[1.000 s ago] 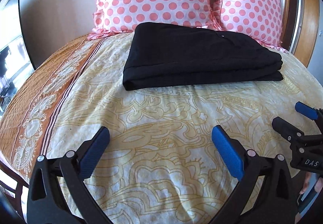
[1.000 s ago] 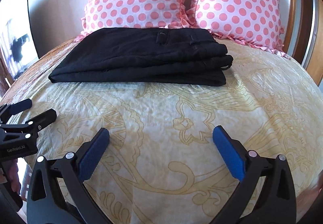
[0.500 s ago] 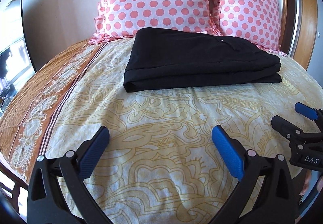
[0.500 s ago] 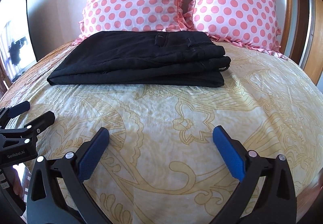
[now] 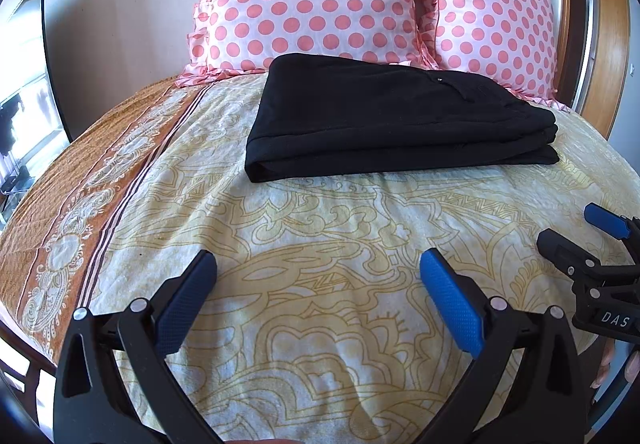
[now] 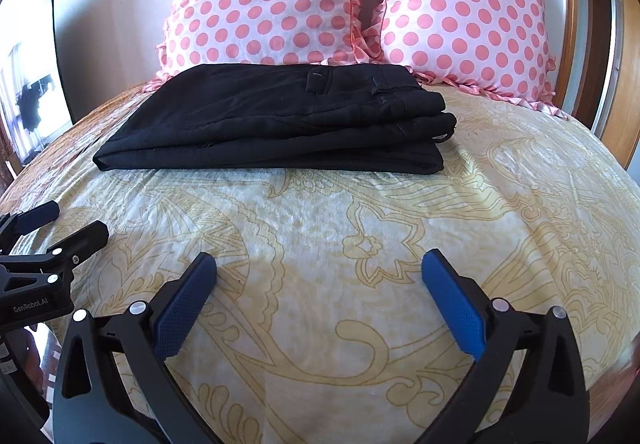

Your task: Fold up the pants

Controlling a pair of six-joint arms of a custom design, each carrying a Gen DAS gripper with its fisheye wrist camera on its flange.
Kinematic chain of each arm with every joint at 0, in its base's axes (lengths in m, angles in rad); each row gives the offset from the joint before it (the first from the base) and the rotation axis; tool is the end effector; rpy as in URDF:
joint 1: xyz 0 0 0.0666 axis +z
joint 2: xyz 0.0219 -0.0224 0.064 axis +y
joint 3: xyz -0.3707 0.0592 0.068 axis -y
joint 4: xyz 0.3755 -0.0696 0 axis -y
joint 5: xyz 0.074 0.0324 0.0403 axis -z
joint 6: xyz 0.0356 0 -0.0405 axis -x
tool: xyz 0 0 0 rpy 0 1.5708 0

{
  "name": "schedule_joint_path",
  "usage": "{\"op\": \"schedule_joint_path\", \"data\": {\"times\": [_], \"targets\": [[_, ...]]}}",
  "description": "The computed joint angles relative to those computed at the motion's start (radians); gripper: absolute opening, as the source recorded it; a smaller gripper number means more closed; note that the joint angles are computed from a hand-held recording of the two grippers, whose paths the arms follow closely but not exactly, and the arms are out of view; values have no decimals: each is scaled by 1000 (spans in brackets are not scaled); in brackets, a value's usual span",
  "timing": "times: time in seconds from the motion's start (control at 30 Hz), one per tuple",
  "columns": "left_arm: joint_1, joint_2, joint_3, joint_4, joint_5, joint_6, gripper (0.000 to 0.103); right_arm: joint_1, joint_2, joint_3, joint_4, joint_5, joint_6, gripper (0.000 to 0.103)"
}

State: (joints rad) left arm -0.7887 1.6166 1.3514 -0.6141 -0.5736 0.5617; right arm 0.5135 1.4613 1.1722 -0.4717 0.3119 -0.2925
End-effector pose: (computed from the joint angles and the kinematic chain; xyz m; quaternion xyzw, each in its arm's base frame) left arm 0.3907 -0.3664 0.3192 0.0069 0.9074 0.0046 0.4201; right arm 0.4297 0.2293 0.3249 -0.0393 0.9092 0.0213 0.4140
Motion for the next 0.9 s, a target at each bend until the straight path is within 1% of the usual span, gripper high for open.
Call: {"op": "schedule_joint_path", "data": {"times": [0.9], "targets": [[4,3,4,-6,6,2,101,1,0,-2,4,2,0,102]]}}
